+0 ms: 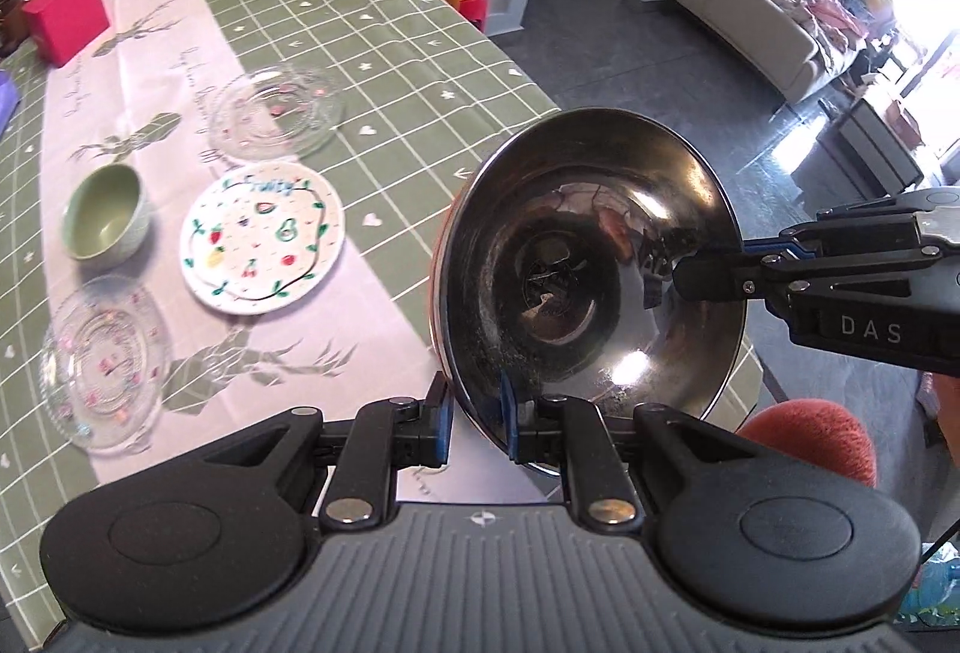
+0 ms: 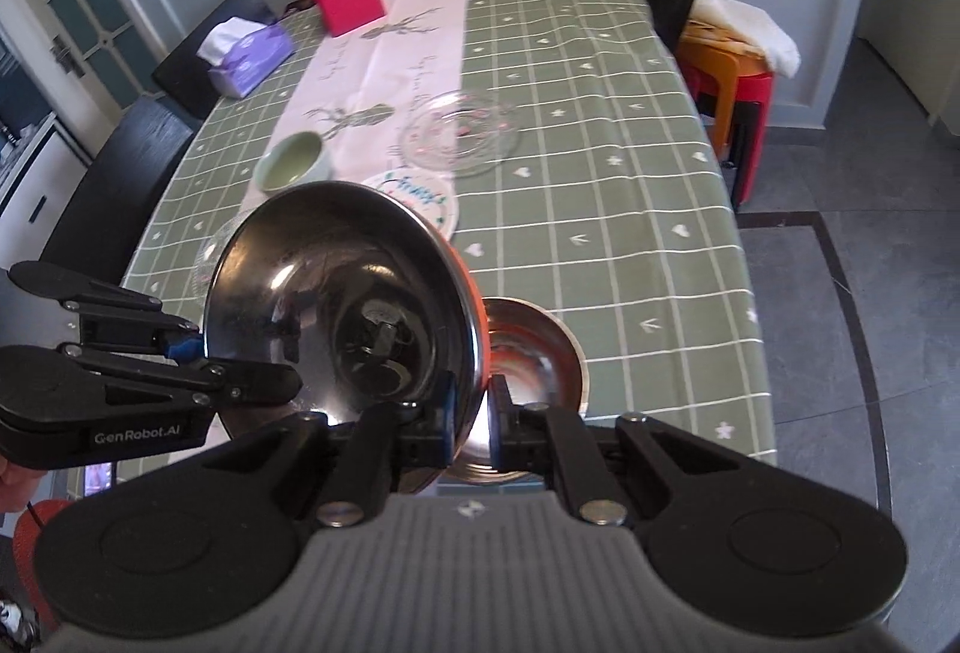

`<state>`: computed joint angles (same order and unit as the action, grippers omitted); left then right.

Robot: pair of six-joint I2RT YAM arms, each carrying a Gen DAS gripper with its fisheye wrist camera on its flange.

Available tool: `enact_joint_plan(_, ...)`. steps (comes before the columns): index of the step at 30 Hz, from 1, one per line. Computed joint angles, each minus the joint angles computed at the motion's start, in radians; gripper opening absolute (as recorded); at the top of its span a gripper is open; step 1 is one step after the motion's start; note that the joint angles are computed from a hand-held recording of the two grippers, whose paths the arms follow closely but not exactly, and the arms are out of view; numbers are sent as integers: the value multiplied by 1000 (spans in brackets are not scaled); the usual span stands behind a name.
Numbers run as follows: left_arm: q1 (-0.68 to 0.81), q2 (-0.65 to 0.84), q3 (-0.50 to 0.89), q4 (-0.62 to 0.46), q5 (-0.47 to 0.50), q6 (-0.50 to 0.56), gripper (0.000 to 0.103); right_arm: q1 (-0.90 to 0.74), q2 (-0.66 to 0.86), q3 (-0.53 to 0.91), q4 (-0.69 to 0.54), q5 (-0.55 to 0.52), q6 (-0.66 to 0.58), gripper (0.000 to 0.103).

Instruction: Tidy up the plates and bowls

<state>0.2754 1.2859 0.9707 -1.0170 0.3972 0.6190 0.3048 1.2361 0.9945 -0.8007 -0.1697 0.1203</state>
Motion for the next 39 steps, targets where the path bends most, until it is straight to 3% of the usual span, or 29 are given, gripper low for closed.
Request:
enact_joint_plan(14, -108, 199, 24, 90, -14, -110, 18, -117, 154, 10, 51, -11, -54, 6)
enact_joint_plan(21, -103, 277, 38, 66, -70, -108, 18, -95, 233, 2, 68, -24, -62, 6)
enact_joint_plan(32, -130, 321, 54, 77, -113, -133, 19, -82, 292, 23, 63, 5, -70, 3)
enact_joint_plan(39, -130, 342, 57, 100, -124, -143, 26, -84, 329, 34, 77, 18, -73, 2)
